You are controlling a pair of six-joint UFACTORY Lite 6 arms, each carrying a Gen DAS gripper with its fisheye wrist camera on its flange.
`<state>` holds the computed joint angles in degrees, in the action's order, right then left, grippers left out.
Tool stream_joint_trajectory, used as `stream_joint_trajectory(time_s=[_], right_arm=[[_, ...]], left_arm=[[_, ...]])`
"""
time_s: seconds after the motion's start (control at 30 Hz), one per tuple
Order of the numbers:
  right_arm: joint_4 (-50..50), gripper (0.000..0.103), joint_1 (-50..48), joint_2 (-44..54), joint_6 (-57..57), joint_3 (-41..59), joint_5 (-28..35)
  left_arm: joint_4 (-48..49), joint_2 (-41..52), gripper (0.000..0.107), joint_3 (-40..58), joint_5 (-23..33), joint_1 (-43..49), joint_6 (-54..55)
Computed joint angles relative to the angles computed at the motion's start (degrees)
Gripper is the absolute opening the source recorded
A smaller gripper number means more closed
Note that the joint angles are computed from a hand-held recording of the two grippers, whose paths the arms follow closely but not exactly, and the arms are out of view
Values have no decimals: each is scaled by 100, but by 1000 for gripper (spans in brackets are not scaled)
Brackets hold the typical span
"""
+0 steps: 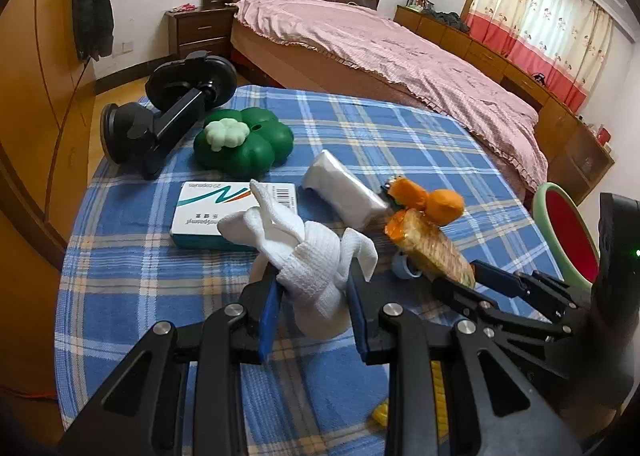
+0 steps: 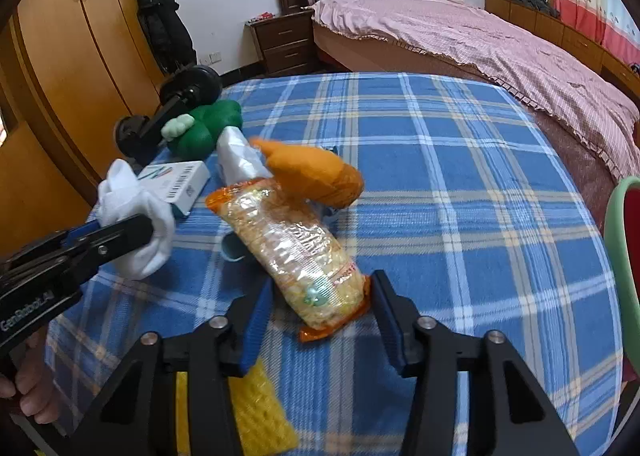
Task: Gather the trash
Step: 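Grasp the white cloth with the left gripper while the right grasps the snack bag, then carry cloth and snack bag over the red bucket and open both grippers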
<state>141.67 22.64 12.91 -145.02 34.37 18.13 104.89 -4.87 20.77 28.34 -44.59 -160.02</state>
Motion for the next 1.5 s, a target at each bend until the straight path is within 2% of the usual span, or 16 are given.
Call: stream_joint_trajectory(time_s=[0.17,0.47,0.7,0.87,1.07,1.2,1.5], right_arm=[[-595,50,-153,-584,652,-472,144],[-2130,50,-860,-2563,2207,-1648,268],[-4716,50,-2040,-4149,4584,-2214,577],[-5879,50,-3289,-4762,5400,-2312,1210],[-6118,50,-4871,-4366,5002,-2069,1986],[-6094,50,-5869,-3660,4532,-1687,2385],[-5886,50,-7057,-2111,3987,-614,2610]], left_arm=[[-575,-248,31,22,161,-315,506],[-1815,-728,31,251,733,-1148,1607],[-2022,-438,31,947,749,-1458,2173],[-1909,195,31,1759,450,-1409,2492],[-1986,1195,31,2937,57,-1349,3018],[-2268,1975,31,3904,-104,-1355,3625],[-3384,3680,31,6221,-297,-1345,5451]])
